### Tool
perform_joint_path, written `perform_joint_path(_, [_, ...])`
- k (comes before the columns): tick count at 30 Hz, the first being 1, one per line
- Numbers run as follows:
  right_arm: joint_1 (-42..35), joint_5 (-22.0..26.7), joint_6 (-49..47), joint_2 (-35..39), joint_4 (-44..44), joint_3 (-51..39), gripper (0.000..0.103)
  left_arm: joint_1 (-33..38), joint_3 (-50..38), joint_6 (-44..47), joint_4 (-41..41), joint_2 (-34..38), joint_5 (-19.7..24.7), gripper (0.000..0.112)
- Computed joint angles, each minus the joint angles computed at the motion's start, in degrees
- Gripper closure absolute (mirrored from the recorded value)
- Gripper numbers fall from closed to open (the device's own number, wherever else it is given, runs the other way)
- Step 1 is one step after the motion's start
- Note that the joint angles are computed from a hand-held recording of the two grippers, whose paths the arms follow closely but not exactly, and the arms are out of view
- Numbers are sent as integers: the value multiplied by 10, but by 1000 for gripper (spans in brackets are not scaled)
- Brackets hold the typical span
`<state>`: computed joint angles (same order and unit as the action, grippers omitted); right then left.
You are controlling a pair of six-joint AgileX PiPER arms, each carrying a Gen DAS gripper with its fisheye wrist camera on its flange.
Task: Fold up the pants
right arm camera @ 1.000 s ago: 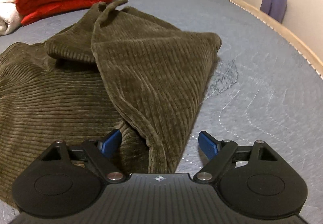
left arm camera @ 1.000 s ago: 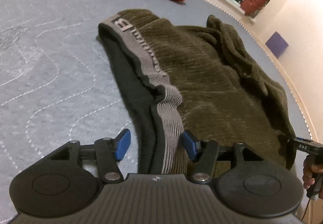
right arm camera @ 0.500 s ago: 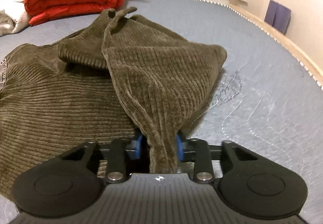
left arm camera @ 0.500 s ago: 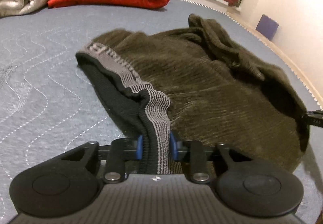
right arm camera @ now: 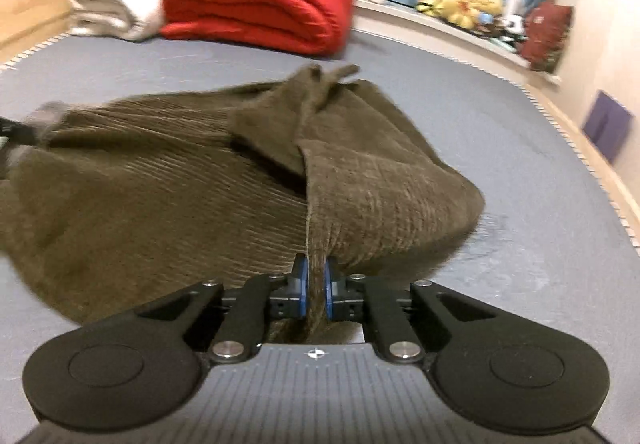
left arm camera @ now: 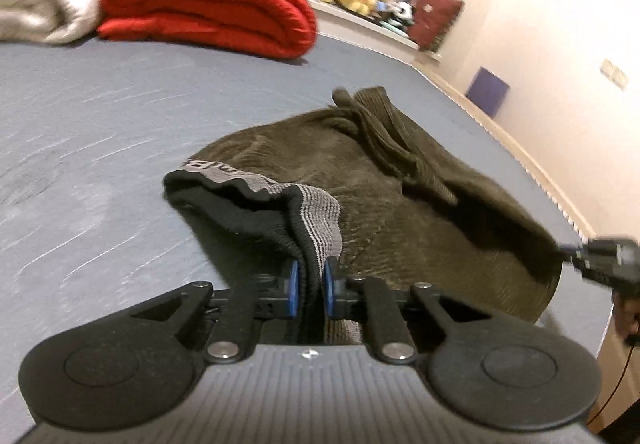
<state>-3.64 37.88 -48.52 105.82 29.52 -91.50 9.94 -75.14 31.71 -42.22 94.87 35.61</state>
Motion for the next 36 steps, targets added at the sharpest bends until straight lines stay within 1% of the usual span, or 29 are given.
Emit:
perform_joint_path(2, [-8, 32, -40, -18, 32, 7, 96, 30, 10, -11, 7, -26, 25, 112])
perform_joint_path(3, [-12, 54, -60, -26, 47, 10, 96, 47, 20, -24, 22, -45, 29, 112])
perform_joint_path(4, [-16, 73, -81, -31, 63, 12, 97, 70, 20, -27, 27, -58, 48, 112])
perform_joint_path(5, [-23, 108, -109, -36, 82, 9, 103, 98, 20, -37, 33, -71, 73, 112])
perform_joint_path(6, [-33, 161, -130, -35, 105, -2, 103, 124, 24, -32, 26, -81, 93, 112])
perform_joint_path(7, [-40, 207, -149, -36, 126, -9, 103, 152, 37, -5, 0, -91, 110, 112])
perform_joint_path(8, [-43, 238, -167, -40, 135, -8, 103, 178, 51, 25, -31, -95, 128, 112])
perform_joint_path(9, [-38, 246, -177, -46, 126, -1, 103, 196, 58, 44, -47, -93, 146, 112])
perform_joint_path(10, [-29, 234, -165, -49, 104, 5, 103, 202, 66, 58, -55, -92, 154, 112])
perform_joint_path(11, [-22, 222, -139, -42, 81, -5, 103, 198, 70, 62, -52, -91, 151, 111])
perform_joint_path(13, [-10, 180, -96, -37, 47, -9, 103, 180, 67, 66, -40, -84, 148, 104])
perform_joint_path(14, [-6, 146, -83, -44, 43, 6, 99, 167, 64, 72, -43, -79, 145, 95])
perform_joint_path(15, [-2, 119, -53, -47, 29, 9, 88, 160, 69, 81, -49, -78, 139, 86])
perform_joint_path(16, [2, 96, -23, -49, 14, 13, 79, 152, 67, 83, -50, -72, 133, 82])
perform_joint_path(17, [7, 67, 5, -53, -1, 21, 56, 139, 61, 77, -49, -63, 127, 75])
perform_joint_path(18, [14, 34, 28, -56, -18, 32, 41, 127, 52, 72, -51, -51, 122, 71])
perform_joint_path(19, [19, 9, 42, -56, -30, 40, 39, 114, 43, 68, -54, -35, 119, 69])
perform_joint_path(20, [19, -5, 45, -55, -34, 46, 39, 103, 31, 65, -59, -18, 119, 62])
perform_joint_path(21, [23, -8, 64, -43, -48, 34, 39, 91, 18, 56, -57, 0, 117, 50])
perform_joint_path(23, [35, -17, 96, -15, -76, 12, 38, 67, -8, 24, -35, 30, 107, 43])
perform_joint_path(25, [59, -24, 149, 22, -132, -22, 34, 48, -38, -13, -16, 65, 106, 41])
perform_joint_path(26, [59, -17, 159, 32, -144, -30, 32, 43, -60, -34, -12, 88, 115, 40])
perform_joint_path(28, [76, 12, 212, 78, -199, -87, 31, 34, -105, -73, 1, 130, 133, 39])
perform_joint_path(31, [95, 25, 267, 113, -259, -125, 31, 20, -156, -124, 24, 181, 131, 39])
perform_joint_path(32, [101, 32, 286, 128, -279, -145, 31, 20, -169, -133, 21, 196, 131, 39])
perform_joint_path(34, [108, 43, 316, 156, -306, -181, 32, 20, -183, -137, 1, 214, 119, 39])
perform_joint_path(36, [111, 49, 338, 174, -326, -205, 34, 22, -198, -146, -24, 230, 109, 39])
